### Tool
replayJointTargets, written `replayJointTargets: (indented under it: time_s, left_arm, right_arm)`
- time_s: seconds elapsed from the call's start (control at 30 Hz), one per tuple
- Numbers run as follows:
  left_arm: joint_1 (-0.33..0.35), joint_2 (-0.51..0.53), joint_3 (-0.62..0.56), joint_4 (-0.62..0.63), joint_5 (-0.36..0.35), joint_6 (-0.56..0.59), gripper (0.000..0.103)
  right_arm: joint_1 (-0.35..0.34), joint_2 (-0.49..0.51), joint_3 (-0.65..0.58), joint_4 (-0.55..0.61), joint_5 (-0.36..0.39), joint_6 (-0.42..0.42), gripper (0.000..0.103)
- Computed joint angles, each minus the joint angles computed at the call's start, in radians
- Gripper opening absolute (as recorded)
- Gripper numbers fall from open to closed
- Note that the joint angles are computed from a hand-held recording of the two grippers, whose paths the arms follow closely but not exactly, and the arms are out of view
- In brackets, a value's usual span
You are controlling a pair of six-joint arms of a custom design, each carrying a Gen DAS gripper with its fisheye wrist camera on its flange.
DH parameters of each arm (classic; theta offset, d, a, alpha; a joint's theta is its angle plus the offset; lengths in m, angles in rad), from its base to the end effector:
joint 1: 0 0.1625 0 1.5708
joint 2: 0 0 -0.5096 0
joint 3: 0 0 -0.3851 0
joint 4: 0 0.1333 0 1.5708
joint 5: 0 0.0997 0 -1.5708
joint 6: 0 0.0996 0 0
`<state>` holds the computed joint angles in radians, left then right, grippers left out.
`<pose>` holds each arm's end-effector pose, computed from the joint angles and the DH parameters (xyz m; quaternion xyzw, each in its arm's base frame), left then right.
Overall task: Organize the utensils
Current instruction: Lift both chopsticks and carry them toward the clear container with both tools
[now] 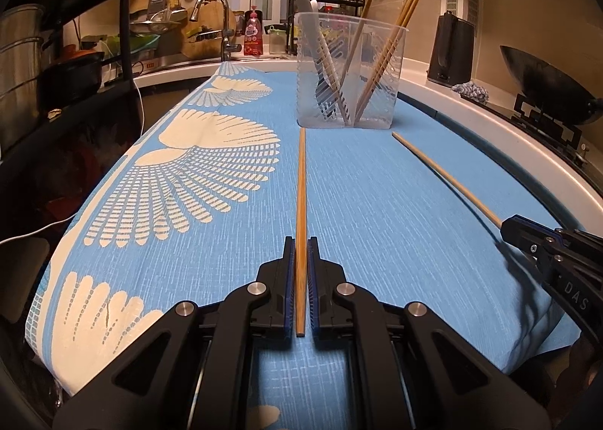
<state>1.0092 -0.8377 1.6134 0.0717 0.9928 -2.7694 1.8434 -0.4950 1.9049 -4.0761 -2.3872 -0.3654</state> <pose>-0.1587 -0.6048 0.1430 0.3135 0.8460 -0.3629 0.2333 0.2244 -0.5773 0.0819 0.0495 -0.8089 0.4617 0.3607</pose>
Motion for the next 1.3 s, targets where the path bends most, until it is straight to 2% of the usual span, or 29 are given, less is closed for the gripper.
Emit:
replayJointTargets:
  time_s: [0.6, 0.97, 1.17, 1.3]
  left_arm:
    - [-0.038, -0.094, 0.075, -0.075, 0.035, 0.05, 0.007]
    - [-0.058, -0.145, 0.084, -0.083, 0.05, 0.06, 0.007]
    - [-0.071, -0.165, 0.048, -0.055, 0.06, 0.079, 0.007]
    - [-0.069, -0.164, -0.021, 0.005, 0.084, 0.06, 0.007]
  right_arm:
    - [0.071, -0.048, 0.033, -0.085, -0.031, -0.048, 0.005]
    - [0.106, -0.073, 0.027, -0.145, -0.036, -0.14, 0.005]
    - [0.12, -0.111, 0.015, -0.111, -0.009, -0.147, 0.005]
    - [0.131, -0.151, -0.008, -0.033, 0.015, -0.132, 0.005]
